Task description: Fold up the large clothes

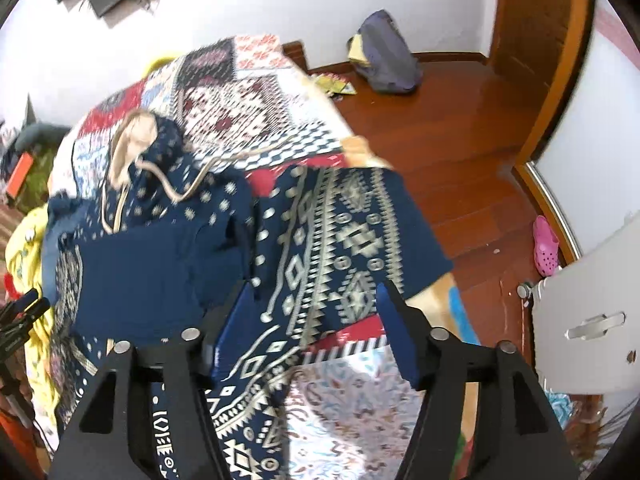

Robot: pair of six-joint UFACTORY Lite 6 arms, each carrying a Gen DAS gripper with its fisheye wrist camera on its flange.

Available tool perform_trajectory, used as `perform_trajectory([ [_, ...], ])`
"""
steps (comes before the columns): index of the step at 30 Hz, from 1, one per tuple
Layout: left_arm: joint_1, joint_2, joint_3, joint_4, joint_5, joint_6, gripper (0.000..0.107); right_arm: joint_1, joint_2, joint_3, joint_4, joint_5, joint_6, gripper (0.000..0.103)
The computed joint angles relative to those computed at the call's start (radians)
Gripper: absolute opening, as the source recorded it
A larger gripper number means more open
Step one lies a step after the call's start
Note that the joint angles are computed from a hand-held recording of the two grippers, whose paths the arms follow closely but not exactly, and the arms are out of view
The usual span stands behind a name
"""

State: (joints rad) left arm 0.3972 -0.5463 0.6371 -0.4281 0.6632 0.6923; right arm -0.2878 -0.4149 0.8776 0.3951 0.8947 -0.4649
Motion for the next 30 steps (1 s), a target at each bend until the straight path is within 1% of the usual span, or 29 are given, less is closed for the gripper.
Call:
perform_trajectory([
  [2, -0.076, -0.001, 0.024, 0.023, -0.012, -0.075, 0.069, -0.059, 0.037, 0.011, 0.032, 0.014, -0.04, 0.063],
  [6, -0.226, 0.033, 0.051, 0.099, -0.068, -0.236, 0.069, -0.13, 0.126, 0.002, 0.055, 0.002, -0.086, 0.063],
  [9, -0.288, 0.066, 0.046, 0.118, -0.108, -0.296, 0.069, -0.16, 0.215, -0.023, 0.07, -0.038, -0.117, 0.063],
  [10, -0.309, 0.088, 0.044, 0.124, -0.129, -0.319, 0.069, -0.157, 0.249, -0.031, 0.062, -0.068, -0.105, 0.063],
  [12, -0.323, 0.118, 0.037, 0.12, -0.158, -0.331, 0.069, -0.151, 0.313, -0.037, 0.069, -0.12, -0.102, 0.063],
  [14, -0.334, 0.164, 0.041, 0.11, -0.178, -0.344, 0.069, -0.168, 0.376, -0.02, 0.118, -0.114, -0.136, 0.063],
  [17, -0.336, 0.208, 0.041, 0.089, -0.199, -0.331, 0.069, -0.226, 0.47, 0.021, 0.246, -0.069, -0.206, 0.063],
  [20, -0.332, 0.223, 0.037, 0.089, -0.216, -0.33, 0.069, -0.235, 0.532, 0.059, 0.307, -0.076, -0.227, 0.063],
  [21, -0.328, 0.231, 0.037, 0.083, -0.222, -0.324, 0.069, -0.233, 0.548, 0.065, 0.327, -0.082, -0.236, 0.065],
  [25, -0.305, 0.241, 0.034, 0.044, -0.222, -0.289, 0.069, -0.239, 0.628, 0.098, 0.427, -0.111, -0.266, 0.063],
  [26, -0.303, 0.242, 0.033, 0.043, -0.221, -0.288, 0.069, -0.235, 0.625, 0.098, 0.432, -0.112, -0.262, 0.063],
  [27, -0.302, 0.239, 0.03, 0.054, -0.221, -0.298, 0.069, -0.233, 0.63, 0.102, 0.44, -0.115, -0.266, 0.06],
  [28, -0.304, 0.235, 0.028, 0.069, -0.223, -0.312, 0.069, -0.231, 0.63, 0.104, 0.444, -0.121, -0.268, 0.052],
  [29, -0.306, 0.228, 0.024, 0.087, -0.225, -0.327, 0.069, -0.227, 0.626, 0.106, 0.445, -0.128, -0.262, 0.047],
  [30, -0.31, 0.217, 0.017, 0.113, -0.225, -0.347, 0.069, -0.23, 0.622, 0.107, 0.441, -0.132, -0.258, 0.031],
])
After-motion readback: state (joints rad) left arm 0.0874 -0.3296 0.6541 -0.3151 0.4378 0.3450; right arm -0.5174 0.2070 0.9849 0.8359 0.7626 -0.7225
